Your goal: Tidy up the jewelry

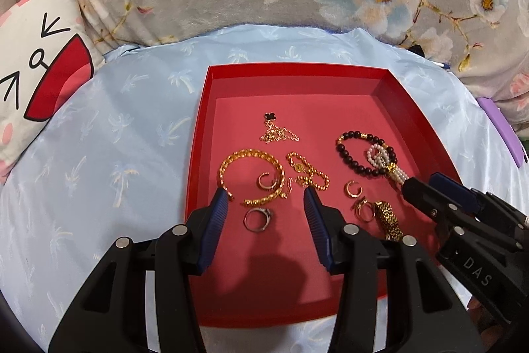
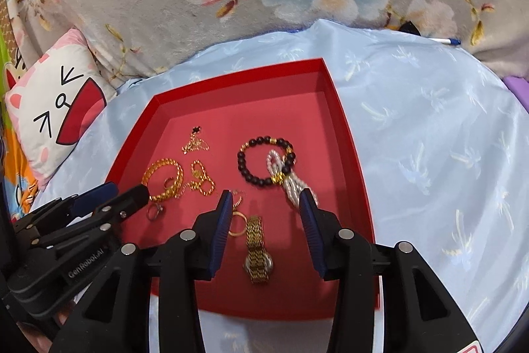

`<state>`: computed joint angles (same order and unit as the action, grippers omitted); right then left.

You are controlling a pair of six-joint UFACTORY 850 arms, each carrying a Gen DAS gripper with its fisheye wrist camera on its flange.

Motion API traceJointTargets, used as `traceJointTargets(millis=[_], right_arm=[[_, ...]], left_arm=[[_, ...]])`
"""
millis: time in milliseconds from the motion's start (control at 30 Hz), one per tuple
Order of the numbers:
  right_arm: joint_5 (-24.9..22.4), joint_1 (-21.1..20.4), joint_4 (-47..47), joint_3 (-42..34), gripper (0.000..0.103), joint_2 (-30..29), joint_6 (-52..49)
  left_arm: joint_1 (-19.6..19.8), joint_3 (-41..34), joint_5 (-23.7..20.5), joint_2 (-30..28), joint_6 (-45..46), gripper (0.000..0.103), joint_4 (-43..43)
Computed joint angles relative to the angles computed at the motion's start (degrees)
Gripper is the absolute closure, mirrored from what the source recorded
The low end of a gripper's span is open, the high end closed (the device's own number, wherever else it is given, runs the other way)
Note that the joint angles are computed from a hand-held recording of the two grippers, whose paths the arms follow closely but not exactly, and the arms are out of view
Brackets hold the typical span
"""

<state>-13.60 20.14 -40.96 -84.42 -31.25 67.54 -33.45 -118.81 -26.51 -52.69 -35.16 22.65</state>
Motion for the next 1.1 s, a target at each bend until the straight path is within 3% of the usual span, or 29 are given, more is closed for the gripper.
traceJointTargets(millis=[133, 200, 367, 567, 1100], right_arm=[[0.2, 0.6, -5.4, 2.5, 0.059, 1.7, 6.0], [-2.0, 1.5, -11.5, 3.3, 0.058, 2.2, 11.2], [-3.4, 2.4, -14.5, 5.2, 0.057, 3.1, 13.5], [-5.2, 3.3, -11.0, 5.1, 0.057, 3.5, 10.1], [-5.4, 6.0, -12.1, 11.2, 0.057, 8.3, 13.1]], left_arm=[[-0.3, 3.9, 1.2, 2.2, -3.5, 0.054, 2.9], [-0.3, 5.6, 1.9, 3.0, -4.0, 0.054, 3.1], [-0.9, 9.8, 2.4, 5.2, -9.2, 0.054, 10.0], [-1.4, 13.0, 2.4, 7.0, -13.0, 0.054, 16.6], [-1.6, 23.7, 6.5, 14.0, -13.7, 0.054, 16.0]])
